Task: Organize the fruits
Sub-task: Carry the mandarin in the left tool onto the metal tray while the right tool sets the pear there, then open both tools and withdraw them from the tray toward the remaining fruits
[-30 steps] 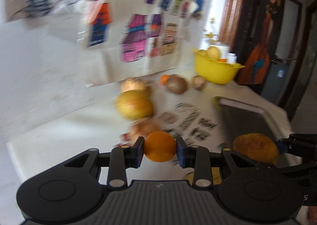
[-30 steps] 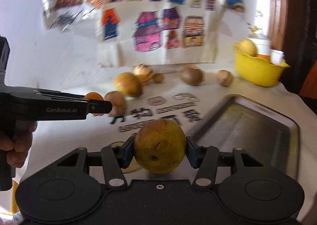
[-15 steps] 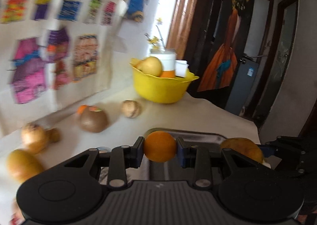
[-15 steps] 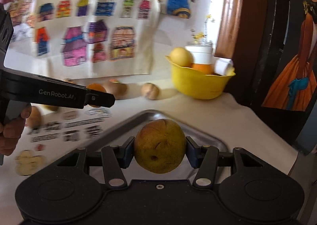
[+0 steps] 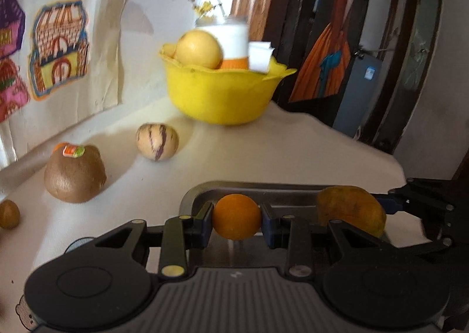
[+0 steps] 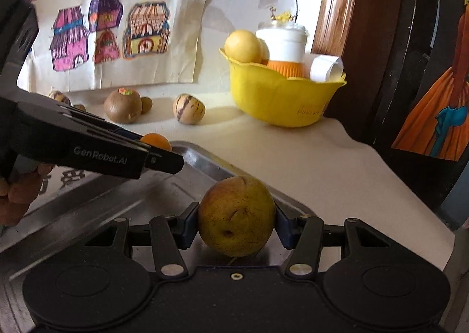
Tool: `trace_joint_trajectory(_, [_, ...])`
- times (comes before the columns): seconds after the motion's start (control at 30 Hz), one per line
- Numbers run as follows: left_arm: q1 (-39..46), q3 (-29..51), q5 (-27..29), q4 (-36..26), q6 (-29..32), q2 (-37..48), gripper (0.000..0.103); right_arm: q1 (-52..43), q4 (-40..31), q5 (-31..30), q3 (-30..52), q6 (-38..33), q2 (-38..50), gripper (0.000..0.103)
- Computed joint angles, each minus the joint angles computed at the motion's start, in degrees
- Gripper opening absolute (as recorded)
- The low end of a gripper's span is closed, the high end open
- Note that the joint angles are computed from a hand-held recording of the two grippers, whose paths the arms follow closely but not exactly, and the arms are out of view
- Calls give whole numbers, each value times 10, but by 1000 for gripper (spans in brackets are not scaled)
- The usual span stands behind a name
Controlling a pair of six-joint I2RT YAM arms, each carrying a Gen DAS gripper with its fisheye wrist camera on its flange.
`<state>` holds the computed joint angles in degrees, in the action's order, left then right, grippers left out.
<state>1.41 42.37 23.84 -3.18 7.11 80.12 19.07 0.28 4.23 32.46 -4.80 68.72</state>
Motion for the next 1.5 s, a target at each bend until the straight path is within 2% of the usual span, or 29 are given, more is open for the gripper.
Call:
trace_joint_trajectory(0.4, [0, 18, -2, -33, 8, 18, 37, 11, -5, 14, 3, 1, 14, 55])
trace_joint_trajectory(0.53, [6, 26, 2, -44, 8, 24, 39, 15, -2, 21, -12, -2, -15, 61])
trace_joint_trajectory(0.6, [14, 24, 14, -49, 1, 17, 46, 17, -15, 20, -15, 1, -35, 65])
trace_joint_trajectory(0.67, [24, 18, 29, -55, -9, -4, 61, 24, -31, 26, -21, 3, -62, 73])
trace_joint_trajectory(0.77, [34, -1, 18, -62, -23, -58, 85, 35, -56, 33, -36, 13, -120, 82])
trace_joint_trajectory(0.83, [46, -5, 24, -77, -22, -87, 87, 54, -79, 46, -41, 23, -160, 88])
trace_joint_trajectory(0.93, [73, -4, 43, -114, -27, -127, 100, 89, -124, 73, -41, 43, -213, 95])
trace_joint_trajectory(1.0, [93, -11, 57, -130, -26, -161, 102, 116, -160, 91, -36, 65, -249, 99])
trace_joint_trajectory(1.07, [119, -15, 81, -159, -1, -194, 102, 151, -189, 117, -30, 87, -277, 102])
trace_joint_trajectory(1.17, [163, -27, 109, -204, 36, -242, 102, 226, -241, 179, -12, 127, -310, 102])
trace_joint_trajectory(1.3, [253, -34, 176, -285, 100, -297, 102, 365, -340, 289, 35, 205, -314, 102])
trace_joint_trajectory(1.43, [381, -16, 261, -403, 220, -314, 102, 509, -433, 385, 79, 304, -292, 102])
trace_joint_trajectory(1.5, [460, 7, 307, -491, 326, -298, 102, 577, -486, 426, 103, 367, -266, 102])
